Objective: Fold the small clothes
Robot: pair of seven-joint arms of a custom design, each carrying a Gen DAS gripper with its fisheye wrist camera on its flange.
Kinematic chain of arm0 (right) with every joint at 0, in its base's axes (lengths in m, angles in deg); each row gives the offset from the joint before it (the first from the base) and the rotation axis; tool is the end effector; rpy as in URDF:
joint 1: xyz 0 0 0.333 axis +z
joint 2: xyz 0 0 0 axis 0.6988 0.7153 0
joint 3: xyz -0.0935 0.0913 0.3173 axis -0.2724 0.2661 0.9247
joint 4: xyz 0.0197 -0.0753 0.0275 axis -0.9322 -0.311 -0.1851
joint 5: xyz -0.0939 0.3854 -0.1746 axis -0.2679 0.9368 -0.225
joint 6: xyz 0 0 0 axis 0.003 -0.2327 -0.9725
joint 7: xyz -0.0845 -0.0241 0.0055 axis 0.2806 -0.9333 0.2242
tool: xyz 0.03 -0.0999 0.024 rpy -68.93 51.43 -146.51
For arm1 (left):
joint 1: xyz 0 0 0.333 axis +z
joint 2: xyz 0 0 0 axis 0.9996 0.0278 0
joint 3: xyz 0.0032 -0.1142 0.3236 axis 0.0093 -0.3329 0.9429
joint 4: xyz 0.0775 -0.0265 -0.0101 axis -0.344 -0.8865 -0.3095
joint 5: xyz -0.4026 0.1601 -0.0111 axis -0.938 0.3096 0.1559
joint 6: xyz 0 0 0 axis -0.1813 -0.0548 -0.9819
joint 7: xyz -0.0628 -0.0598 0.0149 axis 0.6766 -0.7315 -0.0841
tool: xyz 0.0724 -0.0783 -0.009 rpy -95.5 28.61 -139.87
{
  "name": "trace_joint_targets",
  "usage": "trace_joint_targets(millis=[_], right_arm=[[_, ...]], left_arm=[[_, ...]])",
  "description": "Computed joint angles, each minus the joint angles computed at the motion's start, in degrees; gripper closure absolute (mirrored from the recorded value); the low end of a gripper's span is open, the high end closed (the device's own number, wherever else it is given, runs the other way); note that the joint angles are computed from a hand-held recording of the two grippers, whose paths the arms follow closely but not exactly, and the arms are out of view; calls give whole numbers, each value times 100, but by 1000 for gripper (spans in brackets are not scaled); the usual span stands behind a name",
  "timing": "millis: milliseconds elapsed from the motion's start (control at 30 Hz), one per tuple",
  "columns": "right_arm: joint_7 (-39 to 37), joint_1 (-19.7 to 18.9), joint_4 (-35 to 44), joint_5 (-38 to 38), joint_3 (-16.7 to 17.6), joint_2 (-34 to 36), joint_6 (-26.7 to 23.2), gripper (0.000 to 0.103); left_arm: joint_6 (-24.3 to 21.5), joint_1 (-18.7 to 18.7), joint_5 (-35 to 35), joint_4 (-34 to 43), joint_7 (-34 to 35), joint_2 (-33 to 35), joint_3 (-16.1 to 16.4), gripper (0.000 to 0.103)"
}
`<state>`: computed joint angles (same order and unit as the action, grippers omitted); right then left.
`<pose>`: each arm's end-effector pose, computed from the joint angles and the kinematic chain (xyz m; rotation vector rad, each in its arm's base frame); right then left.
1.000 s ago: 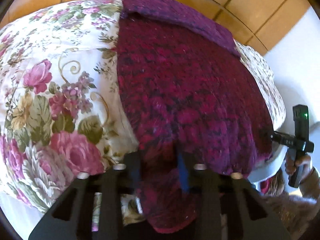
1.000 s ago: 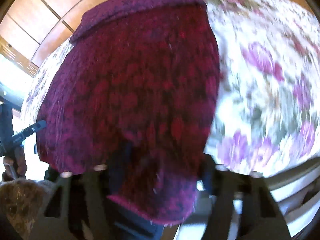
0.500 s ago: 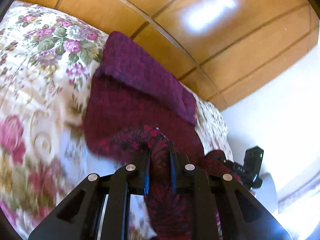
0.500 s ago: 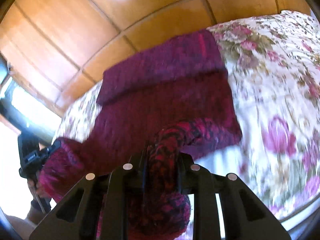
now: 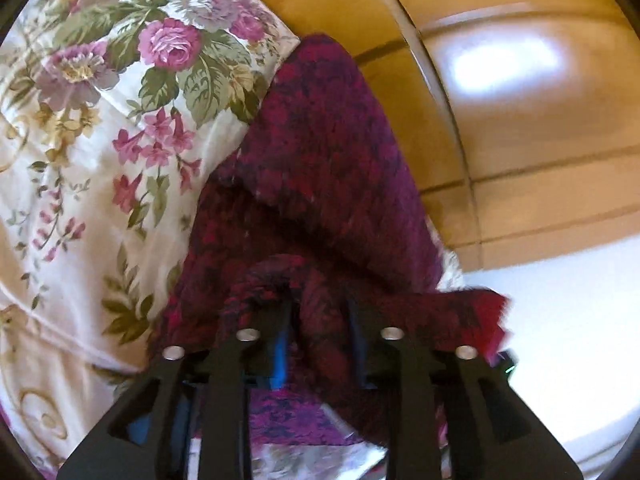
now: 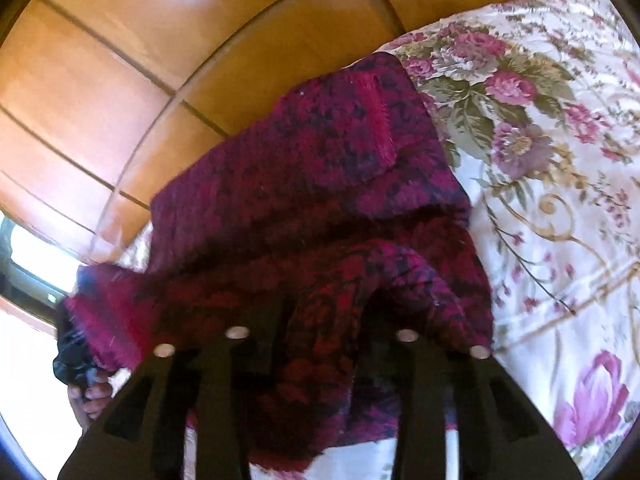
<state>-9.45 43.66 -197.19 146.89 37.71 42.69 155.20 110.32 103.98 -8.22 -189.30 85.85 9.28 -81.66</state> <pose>0.6622 0.0560 0.3045 -1.4757 1.8325 0.1257 0.7208 0.0427 0.3027 2.1380 -1.3127 1.2680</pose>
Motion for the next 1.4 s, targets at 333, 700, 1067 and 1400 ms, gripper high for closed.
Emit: trace_joint_targets(millis=[333, 700, 1067, 1400], right_arm=[[-1538, -23, -427, 2209, -363, -576, 2, 3], [-927, 566, -1082, 536, -319, -482, 1274, 47], [-1383, 651, -1806, 1205, -363, -1466, 968, 77], [-342, 1066, -3307, -60, -791, -2778, 393, 77]], left_arm=[[666, 134, -1471, -734, 1481, -783, 189, 20], [945, -543, -114, -1423, 1941, -817, 408, 50], [984, -506, -799, -2288, 2755, -1662, 400, 75], [304, -733, -686, -4135, 2827, -3194, 987, 75]])
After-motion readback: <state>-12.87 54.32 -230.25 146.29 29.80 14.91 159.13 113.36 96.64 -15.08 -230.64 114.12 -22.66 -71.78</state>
